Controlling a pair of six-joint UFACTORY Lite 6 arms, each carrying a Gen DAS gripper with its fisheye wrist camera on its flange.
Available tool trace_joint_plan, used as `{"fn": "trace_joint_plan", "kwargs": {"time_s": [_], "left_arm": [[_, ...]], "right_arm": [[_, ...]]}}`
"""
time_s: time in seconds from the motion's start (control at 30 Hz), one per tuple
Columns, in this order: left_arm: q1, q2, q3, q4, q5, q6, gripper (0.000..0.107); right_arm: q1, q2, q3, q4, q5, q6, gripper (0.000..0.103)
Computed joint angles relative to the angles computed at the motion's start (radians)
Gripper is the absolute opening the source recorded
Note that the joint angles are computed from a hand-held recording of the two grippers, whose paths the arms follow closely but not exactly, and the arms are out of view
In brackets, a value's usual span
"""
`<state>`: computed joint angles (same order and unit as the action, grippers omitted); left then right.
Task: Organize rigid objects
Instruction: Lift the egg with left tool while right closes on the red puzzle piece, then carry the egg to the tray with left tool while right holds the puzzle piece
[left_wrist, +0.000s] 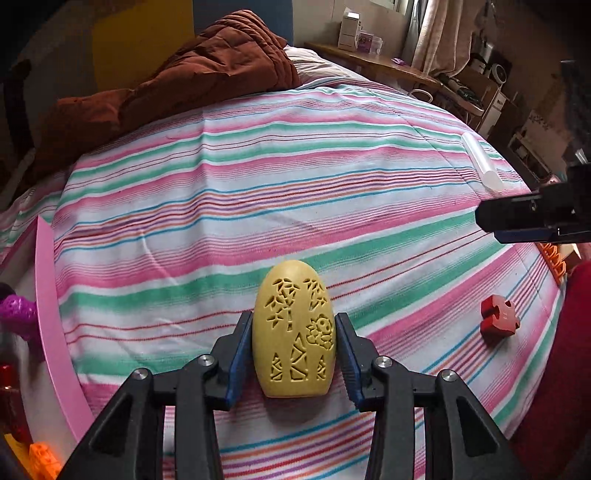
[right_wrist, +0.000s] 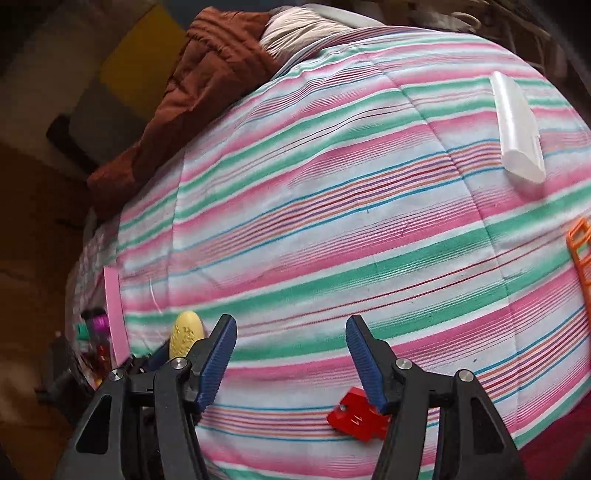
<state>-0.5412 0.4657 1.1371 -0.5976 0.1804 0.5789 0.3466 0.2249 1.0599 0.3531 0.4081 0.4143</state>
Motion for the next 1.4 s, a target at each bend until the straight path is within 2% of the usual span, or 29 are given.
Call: {"fn": "trace_joint_plan", "kwargs": {"time_s": [0.1, 0.17, 0.43, 0.5, 0.63, 1.03, 1.3, 1.4], "left_arm": [[0.011, -0.045, -0.058, -0.133, 0.000, 0.129, 0.043], [0.020, -0.080, -0.098, -0.194, 0.008, 0.190, 0.043], [0.078, -0.188, -0.195, -0.388, 0.045, 0.379, 0.043], [0.094, -0.229, -0.224, -0.435, 0.053, 0.433, 0.043], [0.139, -0.297, -0.265, -0.485, 0.084, 0.482, 0.043], [0.293, -0.515, -0.356, -0.378, 0.109, 0.390, 0.043], [0.401, -0.624, -0.386, -0.336, 0.146, 0.377, 0.043], [0.423, -0.648, -0.397, -0.316, 0.148, 0.366, 0.043]], "right_arm": [[0.057, 0.027, 0.071, -0.198, 0.154, 0.053, 0.063], [0.092, 0.069, 0.112, -0.261, 0.236, 0.047, 0.063], [0.210, 0.309, 0.285, -0.381, 0.439, 0.066, 0.061], [0.224, 0.333, 0.303, -0.393, 0.452, 0.066, 0.053], [0.224, 0.298, 0.252, -0.376, 0.406, 0.057, 0.038], [0.263, 0.250, 0.207, -0.439, 0.349, 0.167, 0.038], [0.300, 0.322, 0.294, -0.439, 0.203, 0.272, 0.038], [0.344, 0.354, 0.332, -0.532, 0.144, 0.386, 0.038]]}}
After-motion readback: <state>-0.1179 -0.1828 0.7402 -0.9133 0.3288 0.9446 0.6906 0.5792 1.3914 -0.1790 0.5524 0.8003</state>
